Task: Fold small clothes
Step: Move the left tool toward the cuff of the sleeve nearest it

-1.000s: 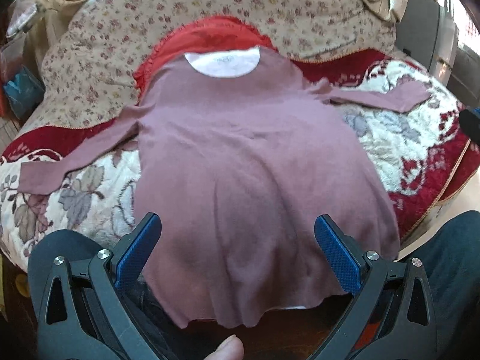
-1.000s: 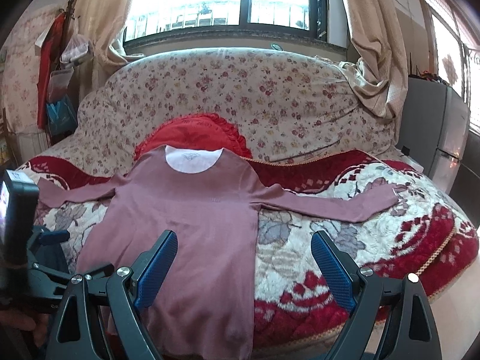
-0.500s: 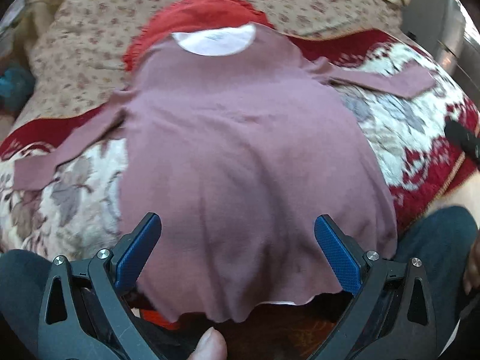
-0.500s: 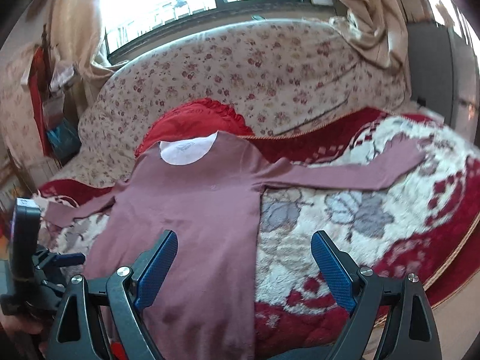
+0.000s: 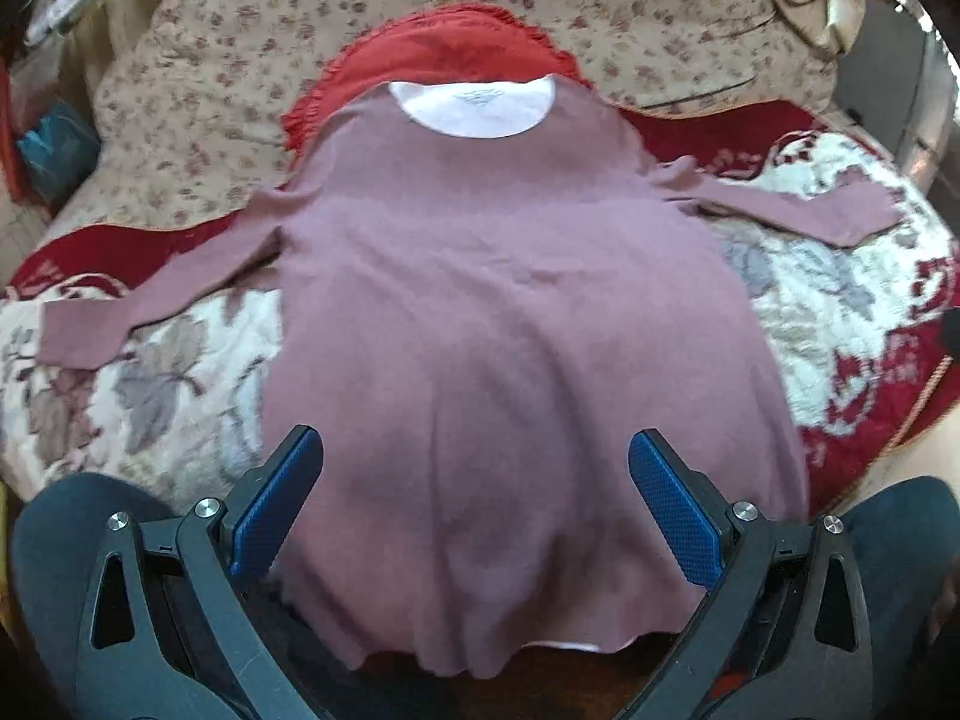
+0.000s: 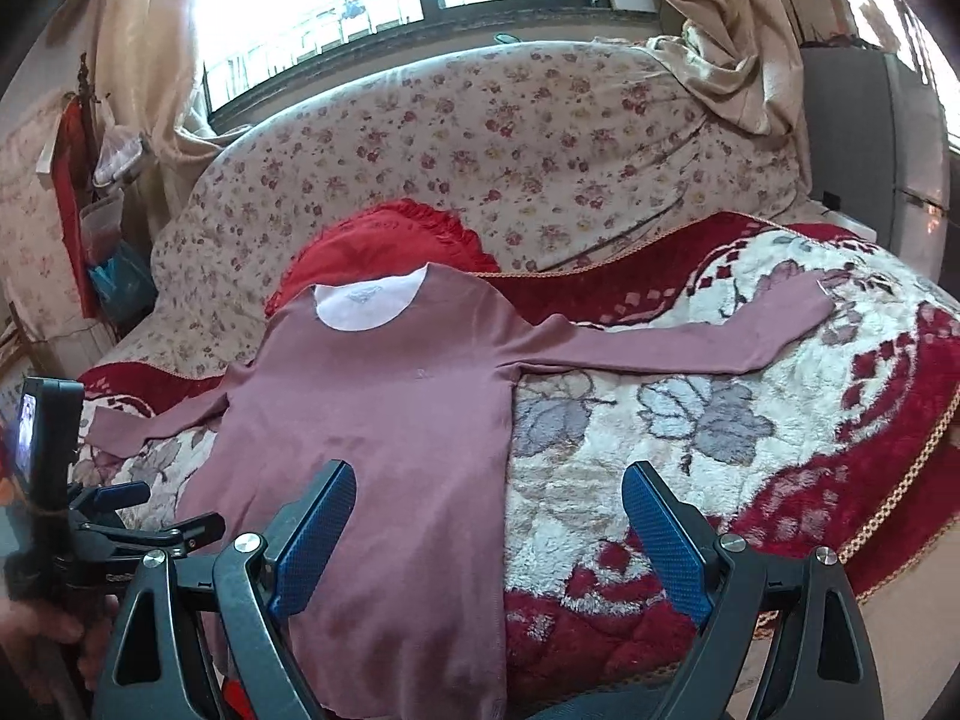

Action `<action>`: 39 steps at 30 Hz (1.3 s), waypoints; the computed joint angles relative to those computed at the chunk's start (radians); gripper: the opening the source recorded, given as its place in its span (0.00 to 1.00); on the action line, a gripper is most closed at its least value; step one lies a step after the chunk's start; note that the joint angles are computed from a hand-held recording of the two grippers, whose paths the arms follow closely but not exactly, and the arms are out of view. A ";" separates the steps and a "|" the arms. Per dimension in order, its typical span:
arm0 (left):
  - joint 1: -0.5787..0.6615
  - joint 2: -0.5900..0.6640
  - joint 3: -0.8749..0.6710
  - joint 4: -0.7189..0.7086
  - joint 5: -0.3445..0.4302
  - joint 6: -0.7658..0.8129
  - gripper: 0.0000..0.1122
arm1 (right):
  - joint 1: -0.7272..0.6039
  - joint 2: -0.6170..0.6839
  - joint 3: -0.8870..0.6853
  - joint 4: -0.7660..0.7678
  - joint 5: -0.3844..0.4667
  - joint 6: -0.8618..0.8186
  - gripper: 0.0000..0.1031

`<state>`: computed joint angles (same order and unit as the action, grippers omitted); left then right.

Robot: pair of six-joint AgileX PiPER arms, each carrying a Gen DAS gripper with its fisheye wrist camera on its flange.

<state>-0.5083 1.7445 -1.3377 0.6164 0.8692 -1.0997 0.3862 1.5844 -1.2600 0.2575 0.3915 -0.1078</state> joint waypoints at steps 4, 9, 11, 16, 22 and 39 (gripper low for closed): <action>0.035 -0.005 0.029 0.044 -0.059 -0.016 0.91 | 0.017 0.038 -0.067 -0.081 0.028 0.093 0.87; 0.105 0.017 0.034 0.090 -0.116 0.025 0.91 | 0.066 0.139 -0.198 -0.275 0.047 0.249 0.87; 0.128 0.040 0.025 0.116 -0.123 0.024 0.91 | 0.066 0.198 -0.277 -0.273 0.056 0.233 0.87; 0.208 0.077 0.042 0.088 -0.238 0.075 0.91 | 0.074 0.380 -0.516 -0.432 0.099 0.278 0.87; 0.287 0.152 -0.019 -0.118 -0.266 0.235 0.91 | 0.040 0.563 -0.777 -0.343 0.272 0.255 0.87; 0.261 0.203 -0.044 -0.031 -0.247 0.181 0.91 | 0.087 0.727 -0.995 -0.484 0.343 0.269 0.87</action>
